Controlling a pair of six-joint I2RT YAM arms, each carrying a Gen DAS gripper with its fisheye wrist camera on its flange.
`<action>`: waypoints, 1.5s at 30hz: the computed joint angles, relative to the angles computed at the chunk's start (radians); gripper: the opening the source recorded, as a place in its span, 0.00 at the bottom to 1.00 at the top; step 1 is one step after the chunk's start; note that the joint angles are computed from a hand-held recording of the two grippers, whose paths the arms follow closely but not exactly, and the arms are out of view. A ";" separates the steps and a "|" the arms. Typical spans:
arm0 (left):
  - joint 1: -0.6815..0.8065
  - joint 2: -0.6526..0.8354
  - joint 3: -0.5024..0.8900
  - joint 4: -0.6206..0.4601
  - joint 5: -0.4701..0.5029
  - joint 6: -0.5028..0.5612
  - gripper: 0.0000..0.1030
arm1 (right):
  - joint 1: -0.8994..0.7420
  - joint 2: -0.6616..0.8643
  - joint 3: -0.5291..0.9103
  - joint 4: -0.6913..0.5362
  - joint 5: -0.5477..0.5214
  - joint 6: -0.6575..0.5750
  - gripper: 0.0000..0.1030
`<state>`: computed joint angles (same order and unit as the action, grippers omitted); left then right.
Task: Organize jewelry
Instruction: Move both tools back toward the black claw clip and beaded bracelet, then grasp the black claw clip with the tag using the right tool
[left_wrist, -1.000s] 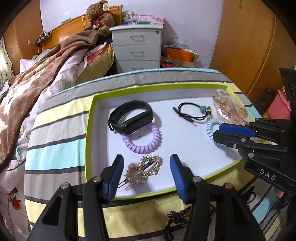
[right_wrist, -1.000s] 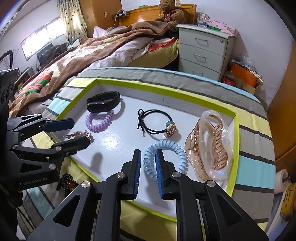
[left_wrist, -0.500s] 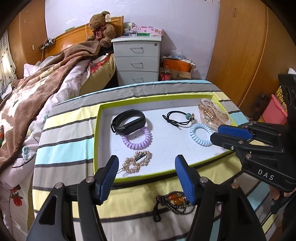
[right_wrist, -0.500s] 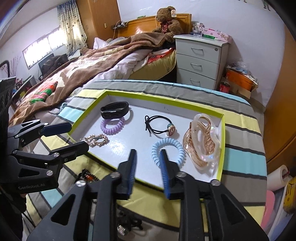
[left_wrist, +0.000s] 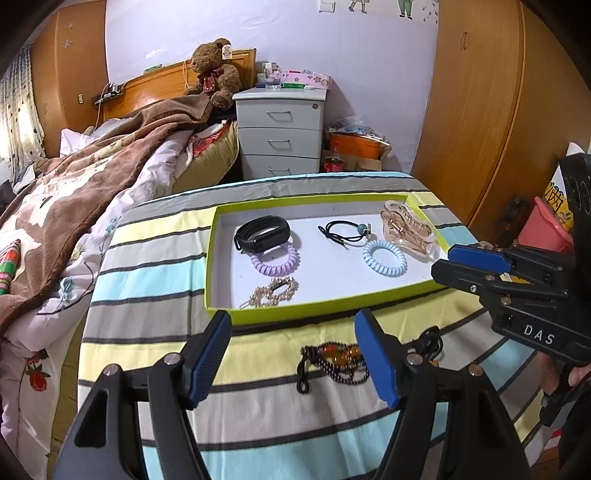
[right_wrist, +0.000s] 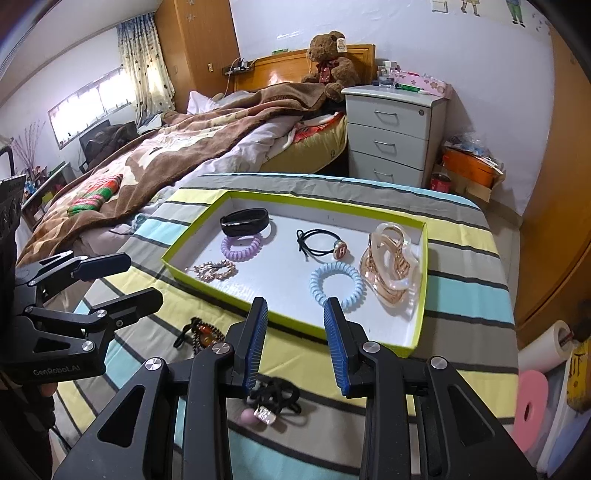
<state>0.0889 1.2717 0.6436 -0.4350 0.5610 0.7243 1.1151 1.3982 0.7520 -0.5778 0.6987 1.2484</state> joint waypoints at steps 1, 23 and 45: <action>0.013 -0.002 -0.001 -0.009 0.010 0.012 0.69 | 0.015 0.002 0.003 -0.010 0.007 0.021 0.32; 0.359 0.206 0.085 -0.154 0.148 0.219 0.81 | 0.176 0.139 -0.036 0.029 0.015 0.331 0.59; 0.468 0.379 0.176 -0.251 0.150 0.320 0.81 | 0.106 0.340 0.101 -0.012 -0.065 0.344 0.61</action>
<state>0.5568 1.6504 0.8193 -0.6860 0.7108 1.0445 1.2209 1.7381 0.8533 -0.5893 0.6337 1.5929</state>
